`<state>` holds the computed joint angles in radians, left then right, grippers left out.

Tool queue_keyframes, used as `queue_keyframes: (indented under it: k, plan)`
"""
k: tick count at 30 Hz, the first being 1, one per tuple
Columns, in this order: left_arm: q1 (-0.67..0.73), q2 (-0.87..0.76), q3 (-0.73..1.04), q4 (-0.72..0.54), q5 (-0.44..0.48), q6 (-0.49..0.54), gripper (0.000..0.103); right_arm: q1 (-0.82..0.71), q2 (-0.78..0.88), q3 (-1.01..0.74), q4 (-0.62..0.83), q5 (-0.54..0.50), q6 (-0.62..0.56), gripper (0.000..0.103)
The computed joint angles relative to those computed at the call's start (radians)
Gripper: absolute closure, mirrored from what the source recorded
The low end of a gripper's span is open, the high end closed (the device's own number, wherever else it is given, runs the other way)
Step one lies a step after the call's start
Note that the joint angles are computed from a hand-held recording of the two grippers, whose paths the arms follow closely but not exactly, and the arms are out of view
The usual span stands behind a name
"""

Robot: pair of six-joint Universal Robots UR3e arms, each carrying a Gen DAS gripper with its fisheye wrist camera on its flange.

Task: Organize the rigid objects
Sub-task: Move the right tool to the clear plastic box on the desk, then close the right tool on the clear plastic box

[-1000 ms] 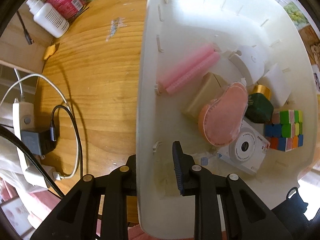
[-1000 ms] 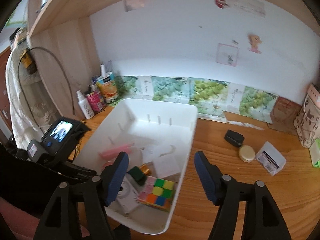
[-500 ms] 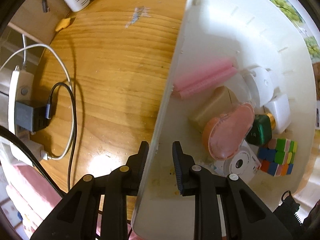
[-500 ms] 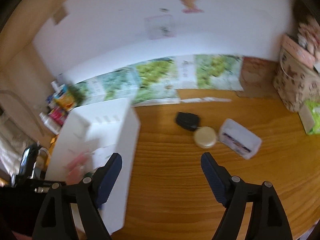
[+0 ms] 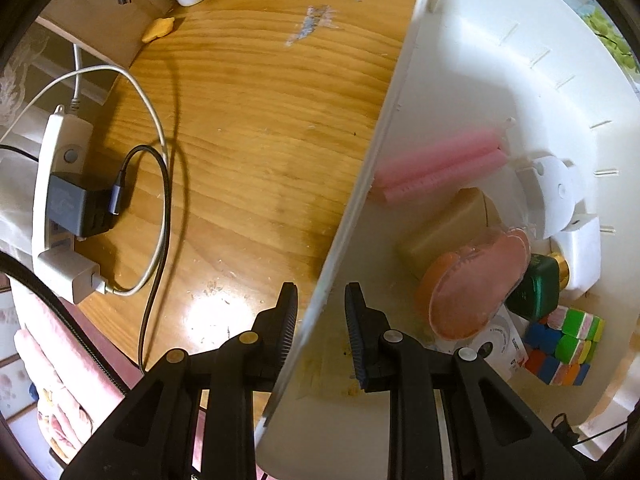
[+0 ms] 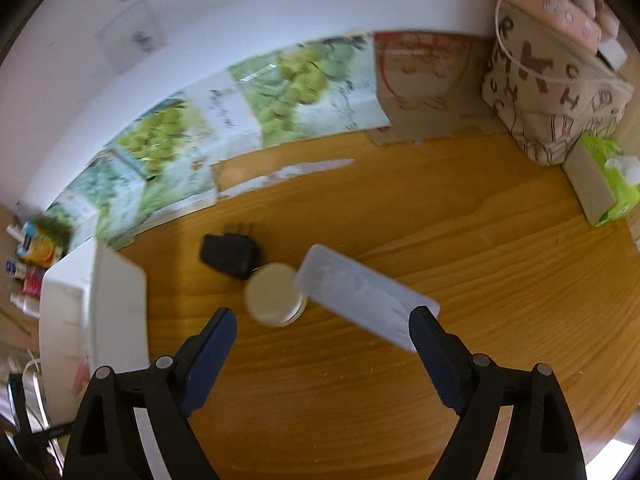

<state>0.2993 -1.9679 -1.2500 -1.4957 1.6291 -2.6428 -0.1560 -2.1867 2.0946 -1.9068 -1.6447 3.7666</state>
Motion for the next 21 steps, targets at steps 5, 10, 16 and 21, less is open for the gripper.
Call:
queue_keyframes:
  k: [5, 10, 16, 21]
  plan:
    - [-0.024, -0.027, 0.03, -0.001, 0.027, -0.033, 0.077, -0.001, 0.086, 0.008, -0.041, -0.069, 0.008, 0.0]
    - [-0.033, -0.019, 0.016, 0.0, 0.039, -0.067, 0.077, -0.091, 0.105, 0.055, -0.044, 0.007, -0.031, 0.0]
    - [-0.03, -0.049, 0.033, 0.003, 0.043, -0.089, 0.077, -0.136, 0.13, 0.109, -0.087, 0.046, -0.033, 0.0]
    - [-0.025, -0.073, 0.062, -0.011, 0.044, -0.108, 0.076, -0.117, 0.162, 0.114, -0.126, 0.02, -0.01, 0.005]
